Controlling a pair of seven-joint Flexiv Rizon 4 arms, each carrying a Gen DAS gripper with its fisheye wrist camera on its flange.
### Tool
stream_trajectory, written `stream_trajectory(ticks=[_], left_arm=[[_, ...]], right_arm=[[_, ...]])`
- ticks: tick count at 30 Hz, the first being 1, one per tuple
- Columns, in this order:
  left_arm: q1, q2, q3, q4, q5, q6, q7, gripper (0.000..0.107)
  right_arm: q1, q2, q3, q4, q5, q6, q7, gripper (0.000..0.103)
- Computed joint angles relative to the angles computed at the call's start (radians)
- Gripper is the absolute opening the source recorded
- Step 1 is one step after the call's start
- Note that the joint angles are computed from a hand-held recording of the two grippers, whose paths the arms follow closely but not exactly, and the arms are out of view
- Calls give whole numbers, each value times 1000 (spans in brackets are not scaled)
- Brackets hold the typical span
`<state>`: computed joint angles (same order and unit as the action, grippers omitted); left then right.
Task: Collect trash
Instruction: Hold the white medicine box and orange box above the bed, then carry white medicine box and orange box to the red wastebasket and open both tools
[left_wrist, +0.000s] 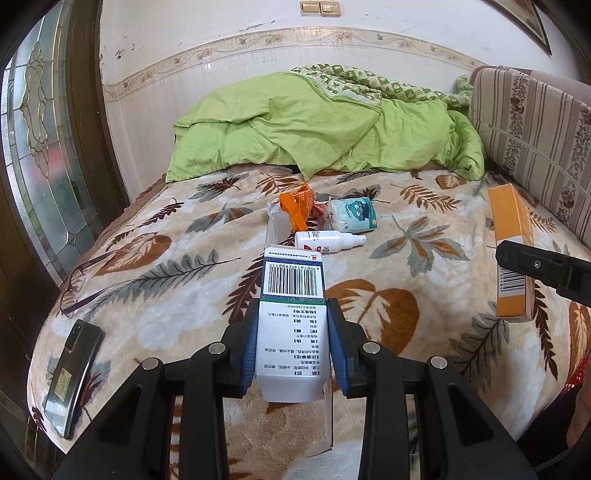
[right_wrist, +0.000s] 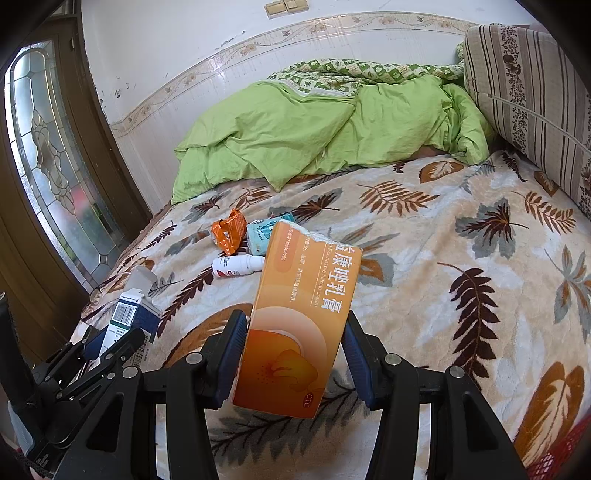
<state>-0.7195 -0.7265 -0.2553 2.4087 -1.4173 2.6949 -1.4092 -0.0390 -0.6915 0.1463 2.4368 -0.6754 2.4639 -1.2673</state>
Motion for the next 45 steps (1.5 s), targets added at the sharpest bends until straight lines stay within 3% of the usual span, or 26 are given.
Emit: stream_trajectory(ticks=[16,19,22,25,32,39,45], left_arm=[[-2,-1,-2,-2,-2,2,0,33],[4,1,5,3,38,-5,-14,33],[20,15,24,24,159,-26,-75,33],[16,24,42,21,254,-38,-93,33],[30,53,65,-33,559,-120,-93,33],[62,43,43,-225,862,-344,-73,33],[56,-17,22,-446,1008,-580,-71,33]], right_arm=[[-9,-1,-3,-4,-9,1,3,55],[-29,-3,-2,-7,-35,5,20,55],[-85,-2,-1,-11,-111,9,81,55],[-185,1,-14,-18,-276,9,210,55],[-350,46,-142,9,-502,104,351,55],[-531,57,-302,-12,-622,168,463,56],[-654,40,-379,-73,-640,151,520,56]])
